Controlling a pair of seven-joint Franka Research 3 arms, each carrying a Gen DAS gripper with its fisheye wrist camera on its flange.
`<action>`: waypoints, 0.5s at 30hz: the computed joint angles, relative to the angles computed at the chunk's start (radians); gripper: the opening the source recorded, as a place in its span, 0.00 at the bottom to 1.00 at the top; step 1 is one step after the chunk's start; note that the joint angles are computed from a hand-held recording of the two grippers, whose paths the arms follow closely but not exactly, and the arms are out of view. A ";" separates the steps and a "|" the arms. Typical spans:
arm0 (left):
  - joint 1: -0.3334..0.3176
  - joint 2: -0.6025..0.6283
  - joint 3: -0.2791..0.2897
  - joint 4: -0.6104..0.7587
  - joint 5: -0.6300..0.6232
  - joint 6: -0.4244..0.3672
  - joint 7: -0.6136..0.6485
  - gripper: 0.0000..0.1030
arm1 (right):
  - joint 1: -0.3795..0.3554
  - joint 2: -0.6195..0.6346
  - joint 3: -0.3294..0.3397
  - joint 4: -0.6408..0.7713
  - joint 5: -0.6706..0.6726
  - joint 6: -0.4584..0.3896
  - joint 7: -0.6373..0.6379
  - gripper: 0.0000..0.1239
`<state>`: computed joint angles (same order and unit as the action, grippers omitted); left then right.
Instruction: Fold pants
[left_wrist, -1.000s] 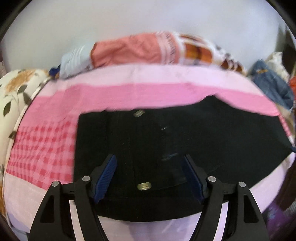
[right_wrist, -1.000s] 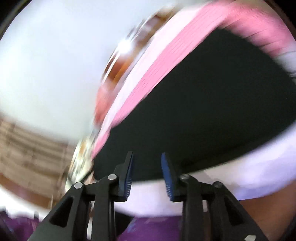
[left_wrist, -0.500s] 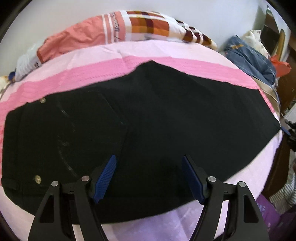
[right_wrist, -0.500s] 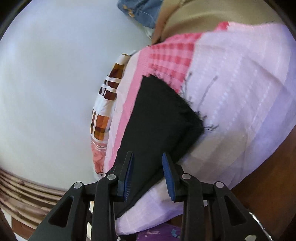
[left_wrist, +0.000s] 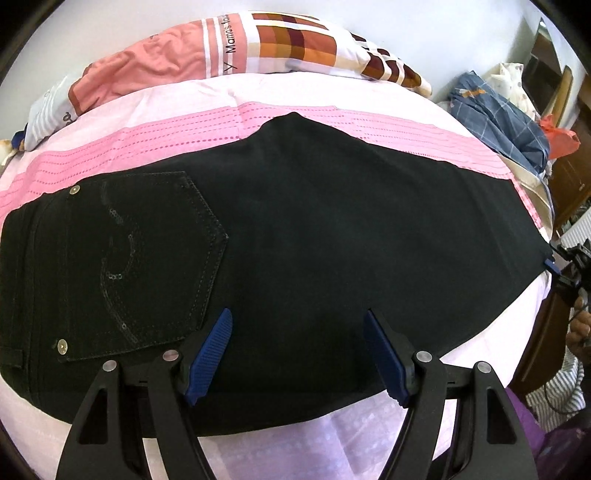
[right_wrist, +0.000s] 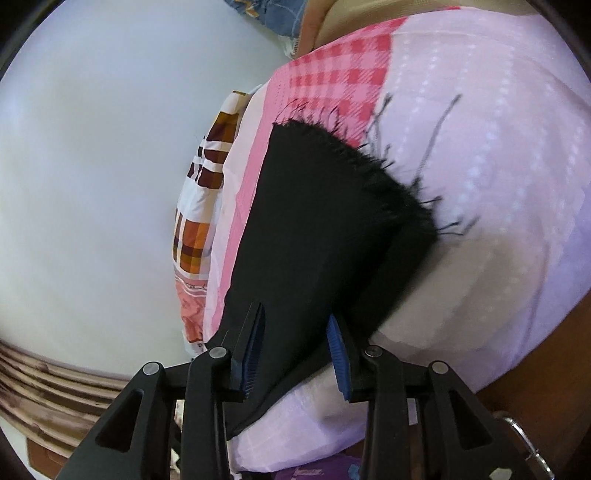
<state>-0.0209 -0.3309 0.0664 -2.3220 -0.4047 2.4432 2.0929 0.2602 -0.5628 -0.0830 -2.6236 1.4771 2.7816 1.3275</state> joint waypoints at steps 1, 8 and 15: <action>0.001 0.000 -0.003 -0.002 0.004 0.004 -0.001 0.72 | -0.006 0.007 0.017 0.002 -0.034 0.013 0.034 0.10; -0.003 -0.010 0.005 -0.005 0.013 -0.005 0.010 0.72 | -0.010 -0.015 0.075 -0.010 -0.296 0.095 0.242 0.04; 0.004 -0.011 0.007 -0.007 0.000 -0.013 0.030 0.72 | 0.106 -0.041 -0.041 -0.057 -0.284 0.115 0.233 0.03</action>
<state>-0.0165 -0.3423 0.0734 -2.3294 -0.4042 2.4299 2.1231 0.3658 -0.6041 -0.1240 -2.6802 1.1935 2.8963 1.5610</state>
